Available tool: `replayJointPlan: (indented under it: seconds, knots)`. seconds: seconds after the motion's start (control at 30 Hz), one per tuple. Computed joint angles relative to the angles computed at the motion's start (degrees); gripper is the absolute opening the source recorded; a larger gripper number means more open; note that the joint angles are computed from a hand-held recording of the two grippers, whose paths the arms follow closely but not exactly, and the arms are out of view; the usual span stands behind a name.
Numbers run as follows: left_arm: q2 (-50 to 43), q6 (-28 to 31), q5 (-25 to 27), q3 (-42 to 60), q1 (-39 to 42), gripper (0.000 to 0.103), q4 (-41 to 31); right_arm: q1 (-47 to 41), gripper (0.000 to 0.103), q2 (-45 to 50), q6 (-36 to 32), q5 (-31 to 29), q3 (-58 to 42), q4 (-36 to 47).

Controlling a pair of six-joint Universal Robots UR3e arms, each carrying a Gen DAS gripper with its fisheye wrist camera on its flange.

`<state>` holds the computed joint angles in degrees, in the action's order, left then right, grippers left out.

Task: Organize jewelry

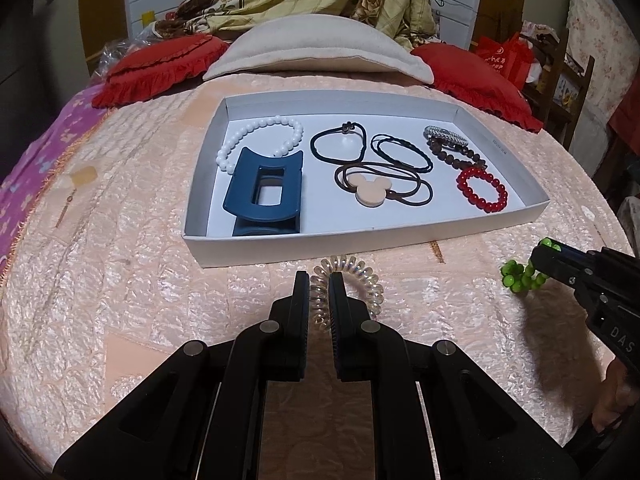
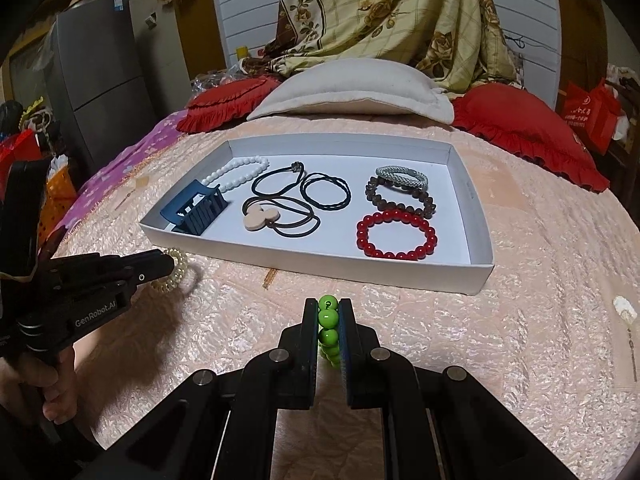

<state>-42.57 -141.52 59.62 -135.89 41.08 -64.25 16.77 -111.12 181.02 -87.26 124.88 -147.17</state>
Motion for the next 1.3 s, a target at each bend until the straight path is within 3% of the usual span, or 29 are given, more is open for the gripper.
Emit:
replayJointPlan:
  seconds: [1.3]
  knots:
    - [-0.82,-0.81,0.92,-0.44,-0.85,0.008,2.13,1.84,0.009,0.31,-0.35,-1.05,-1.07,0.37]
